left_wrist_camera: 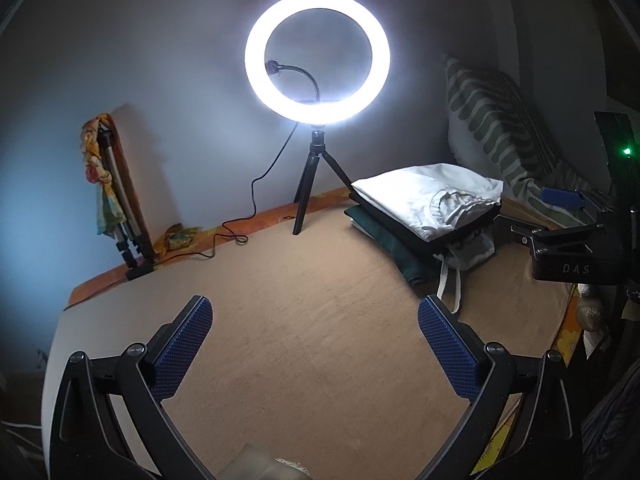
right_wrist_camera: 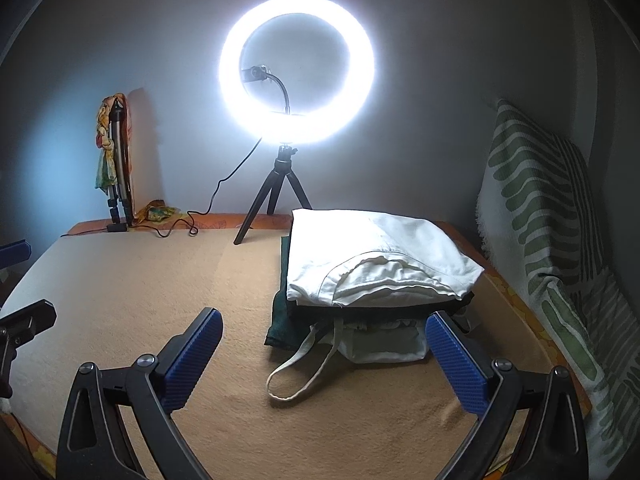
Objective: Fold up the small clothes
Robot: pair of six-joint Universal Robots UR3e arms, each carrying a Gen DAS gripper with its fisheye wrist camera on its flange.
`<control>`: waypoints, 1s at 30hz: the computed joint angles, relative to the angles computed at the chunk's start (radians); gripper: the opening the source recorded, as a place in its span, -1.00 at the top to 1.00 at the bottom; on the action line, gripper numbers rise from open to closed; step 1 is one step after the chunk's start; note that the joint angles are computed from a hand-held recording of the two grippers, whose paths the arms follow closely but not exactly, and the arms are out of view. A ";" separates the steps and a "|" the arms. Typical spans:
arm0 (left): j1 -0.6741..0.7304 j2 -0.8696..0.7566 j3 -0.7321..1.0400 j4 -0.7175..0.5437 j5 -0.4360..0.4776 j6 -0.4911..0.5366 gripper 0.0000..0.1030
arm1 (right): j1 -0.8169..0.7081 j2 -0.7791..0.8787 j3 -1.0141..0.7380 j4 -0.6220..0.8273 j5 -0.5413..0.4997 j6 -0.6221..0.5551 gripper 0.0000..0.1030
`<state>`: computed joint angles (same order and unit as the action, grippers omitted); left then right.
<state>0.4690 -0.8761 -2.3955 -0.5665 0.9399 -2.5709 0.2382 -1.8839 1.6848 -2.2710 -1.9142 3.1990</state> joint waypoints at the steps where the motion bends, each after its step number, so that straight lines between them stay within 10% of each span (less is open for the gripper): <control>1: 0.000 0.001 0.000 -0.001 0.000 0.000 -0.99 | 0.000 0.000 0.000 -0.003 0.000 0.000 -1.00; 30: 0.024 0.065 -0.006 -0.055 -0.024 0.009 -0.99 | 0.023 0.009 -0.012 -0.002 -0.014 0.017 -1.00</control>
<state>0.4930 -0.8114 -2.4011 -0.6213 0.9163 -2.5617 0.2612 -1.8753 1.6731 -2.2731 -1.9278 3.2160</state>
